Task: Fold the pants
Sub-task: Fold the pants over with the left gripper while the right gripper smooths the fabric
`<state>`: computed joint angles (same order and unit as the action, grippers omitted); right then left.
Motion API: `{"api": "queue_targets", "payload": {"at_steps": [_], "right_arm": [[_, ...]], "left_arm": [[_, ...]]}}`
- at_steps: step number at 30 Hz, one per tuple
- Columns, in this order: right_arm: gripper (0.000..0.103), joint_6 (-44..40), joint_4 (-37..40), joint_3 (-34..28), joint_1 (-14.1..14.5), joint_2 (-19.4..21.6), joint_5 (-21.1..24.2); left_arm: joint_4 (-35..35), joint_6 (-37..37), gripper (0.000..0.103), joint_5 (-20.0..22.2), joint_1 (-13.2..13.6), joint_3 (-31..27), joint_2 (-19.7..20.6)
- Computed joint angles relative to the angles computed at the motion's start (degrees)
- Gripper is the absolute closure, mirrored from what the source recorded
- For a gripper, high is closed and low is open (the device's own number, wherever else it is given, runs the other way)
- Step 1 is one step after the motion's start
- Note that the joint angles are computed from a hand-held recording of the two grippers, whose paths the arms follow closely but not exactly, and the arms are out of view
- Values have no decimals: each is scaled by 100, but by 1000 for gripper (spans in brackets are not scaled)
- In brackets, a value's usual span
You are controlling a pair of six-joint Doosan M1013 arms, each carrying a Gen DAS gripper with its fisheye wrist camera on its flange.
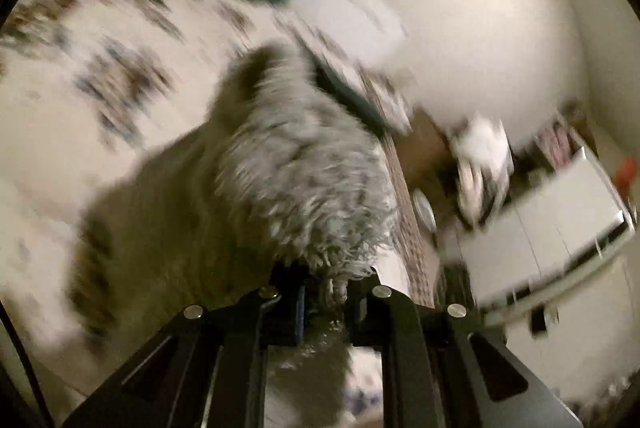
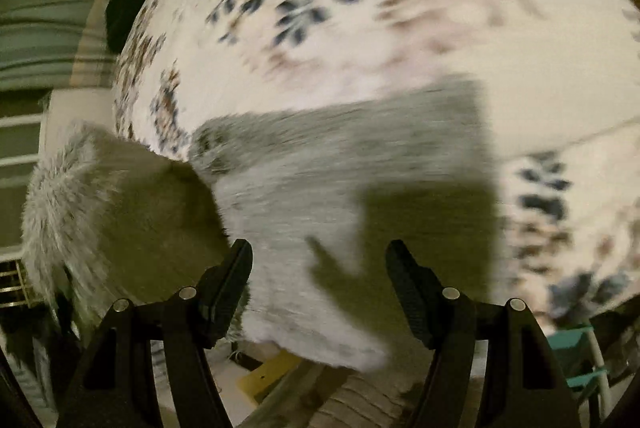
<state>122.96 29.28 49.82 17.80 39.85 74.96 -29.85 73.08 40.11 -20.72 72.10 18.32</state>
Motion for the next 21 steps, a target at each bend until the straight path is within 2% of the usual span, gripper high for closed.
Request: {"api": "queue_targets", "payload": {"at_steps": [3,6,7,8,9,10,11,12,13,18,20,21], "right_arm": [[31,-26,-205,424,-158,-302,-51],[31,0,-440,588,-271,-422,161],[29,-47,-432,654,-316,-462,190],[19,-89,-371,719,-348,-498,157],[14,-144,-309,785,-387,-542,117],[13,-161,-292,827,-413,-580,81],[13,-162,-250,846,-431,-602,44],[13,-193,-136,910,-461,-642,-55],[12,-227,-9,978,-485,-676,-150],[8,-584,835,1043,-443,-600,-488],[7,-651,632,888,-317,-463,-478],[7,-636,458,744,-261,-355,-318]], "left_arm": [[-49,278,92,817,-384,-280,364],[95,115,91,1667,-566,-498,696],[218,-43,86,1897,-601,-551,761],[377,-200,83,2075,-623,-624,801],[522,-362,77,2327,-636,-724,851],[540,-441,67,2534,-622,-787,872],[519,-468,57,2658,-626,-785,854],[484,-483,32,2731,-607,-791,835],[556,-573,15,2763,-593,-789,780],[1157,-858,10,2886,-551,-677,455],[1407,-1053,10,2924,-462,-638,349],[1496,-1131,10,2931,-422,-603,322]]}}
